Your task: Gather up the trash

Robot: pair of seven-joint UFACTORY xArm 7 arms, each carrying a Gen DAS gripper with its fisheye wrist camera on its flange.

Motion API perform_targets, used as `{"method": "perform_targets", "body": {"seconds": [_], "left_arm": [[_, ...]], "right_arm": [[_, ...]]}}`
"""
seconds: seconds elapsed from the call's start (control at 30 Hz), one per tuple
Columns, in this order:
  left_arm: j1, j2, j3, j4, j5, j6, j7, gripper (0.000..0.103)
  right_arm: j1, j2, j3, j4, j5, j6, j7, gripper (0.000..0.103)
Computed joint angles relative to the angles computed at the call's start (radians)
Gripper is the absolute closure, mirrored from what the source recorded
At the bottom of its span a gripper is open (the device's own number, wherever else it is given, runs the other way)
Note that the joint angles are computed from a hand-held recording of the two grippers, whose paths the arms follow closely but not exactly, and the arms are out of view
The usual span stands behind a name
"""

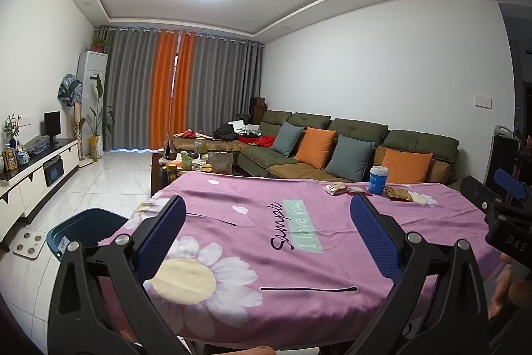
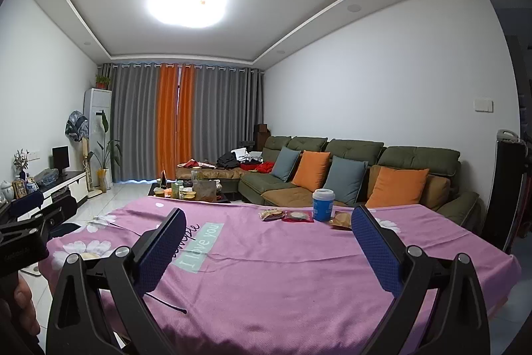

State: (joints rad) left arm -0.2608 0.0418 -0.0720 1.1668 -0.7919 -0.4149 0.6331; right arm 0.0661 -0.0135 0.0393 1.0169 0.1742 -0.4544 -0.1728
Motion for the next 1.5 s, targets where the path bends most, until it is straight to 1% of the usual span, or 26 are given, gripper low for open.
{"method": "perform_targets", "body": {"seconds": [0.1,0.13,0.17,0.23,0.27,0.33,0.47,0.63,0.77,1.1,1.2,1.5], "left_arm": [[-0.001,-0.006,-0.003,-0.005,-0.009,-0.007,0.002,0.006],[-0.001,-0.007,-0.004,-0.005,-0.015,-0.008,0.008,0.006],[0.004,-0.011,-0.006,-0.015,0.015,-0.012,-0.021,0.006],[0.004,-0.017,-0.012,-0.023,0.010,-0.026,-0.014,0.006],[0.006,-0.018,-0.014,-0.025,0.009,-0.031,-0.012,0.006],[0.003,-0.021,-0.020,-0.021,-0.021,-0.035,0.015,0.006],[0.007,-0.033,-0.031,-0.038,-0.026,-0.057,0.029,0.006],[0.012,-0.041,-0.041,-0.045,-0.038,-0.056,0.039,0.006],[0.021,-0.045,-0.044,-0.057,0.001,-0.048,0.008,0.006],[0.030,-0.052,-0.052,-0.063,0.001,-0.027,0.012,0.006],[0.033,-0.051,-0.051,-0.064,0.018,-0.021,-0.001,0.006],[0.033,-0.048,-0.048,-0.072,0.050,-0.022,-0.032,0.006]], "right_arm": [[0.004,-0.006,0.007,-0.008,0.040,-0.003,-0.041,0.007],[0.004,-0.009,0.006,-0.011,0.042,-0.001,-0.042,0.007],[0.003,-0.008,0.007,-0.010,0.048,0.001,-0.046,0.007],[0.002,-0.008,0.004,-0.013,0.041,-0.003,-0.037,0.007],[0.002,-0.011,0.007,-0.013,0.056,0.002,-0.047,0.007],[0.000,-0.014,0.001,-0.018,0.035,0.004,-0.021,0.007],[-0.005,-0.019,-0.008,-0.034,-0.028,0.000,0.040,0.007],[-0.012,-0.018,-0.011,-0.032,-0.068,0.012,0.070,0.007],[-0.017,-0.020,-0.009,-0.037,-0.068,0.016,0.072,0.007],[-0.018,-0.014,-0.010,-0.022,-0.087,0.044,0.087,0.007],[-0.018,-0.016,-0.006,-0.025,-0.072,0.042,0.073,0.007],[-0.019,-0.019,-0.008,-0.026,-0.077,0.051,0.078,0.007]]}}
